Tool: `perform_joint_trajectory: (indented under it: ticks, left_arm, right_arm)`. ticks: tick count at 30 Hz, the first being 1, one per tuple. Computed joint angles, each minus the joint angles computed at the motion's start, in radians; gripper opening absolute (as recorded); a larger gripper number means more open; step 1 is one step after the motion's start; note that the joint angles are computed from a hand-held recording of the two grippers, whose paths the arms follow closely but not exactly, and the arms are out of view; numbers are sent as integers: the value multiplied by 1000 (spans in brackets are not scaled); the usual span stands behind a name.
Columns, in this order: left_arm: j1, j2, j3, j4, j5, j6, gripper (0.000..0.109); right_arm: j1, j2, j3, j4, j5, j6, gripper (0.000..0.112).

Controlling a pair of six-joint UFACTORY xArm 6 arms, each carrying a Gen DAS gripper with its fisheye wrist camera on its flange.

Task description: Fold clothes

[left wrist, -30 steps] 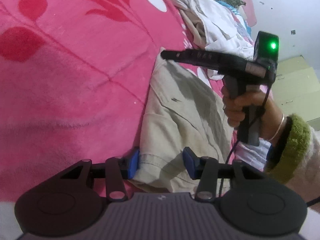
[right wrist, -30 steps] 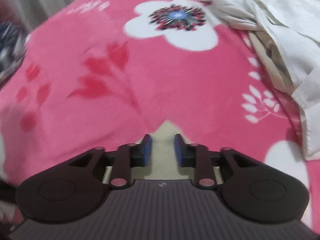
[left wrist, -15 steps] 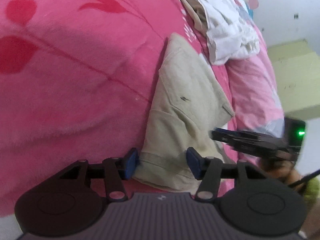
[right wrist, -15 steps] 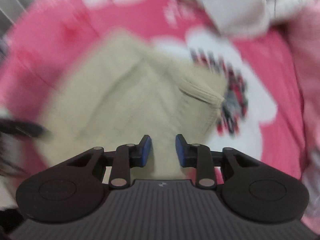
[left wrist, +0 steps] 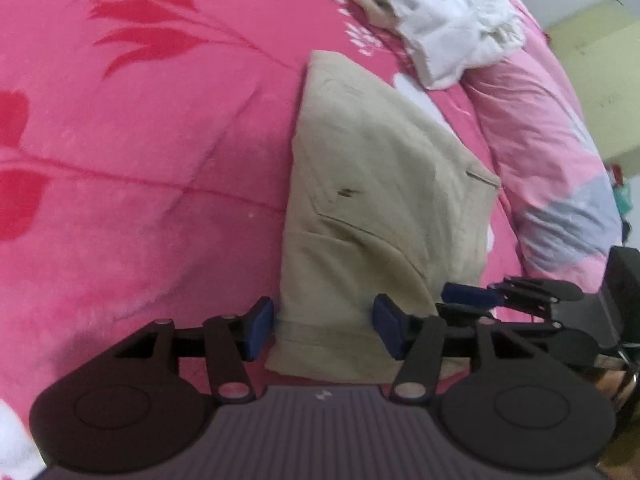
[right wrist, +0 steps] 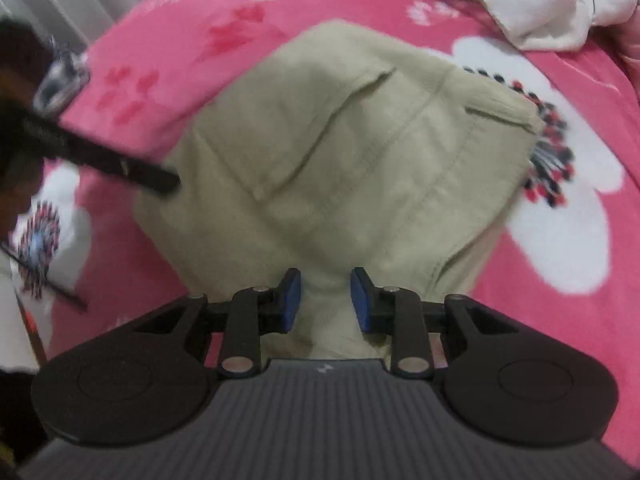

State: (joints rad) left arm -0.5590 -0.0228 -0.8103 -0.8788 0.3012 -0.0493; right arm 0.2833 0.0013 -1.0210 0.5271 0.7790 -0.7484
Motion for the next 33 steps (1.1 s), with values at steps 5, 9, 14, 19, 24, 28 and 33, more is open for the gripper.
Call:
perform_joint_trajectory:
  ticks: [5,9,14,19,24,28,33]
  left_arm:
    - [51,-28,-29,116,0,-77,57]
    - [94,102,-170,42,50,21,62]
    - [130,274,-337,-126,123,186,62]
    - [137,322,-375,-230,166,302,64]
    - [118,280,-325,-237,184,281,64]
    - [119,272,-322,-172,208,239,64]
    - [119,298,-358,-85,232,188,64]
  right_arm:
    - [-105,11,-79,158,91,84,40]
    - [-225,112,-135,409,56,148,65]
    - [-290,340,-262,749,100,119,72]
    - [-291,451,-356,861,194,32,87]
    - [-290,369,-267,717,324,35,87]
    - [-249,324,-238,612,351,38,93]
    - [-236,441,-389,602,408,149,94]
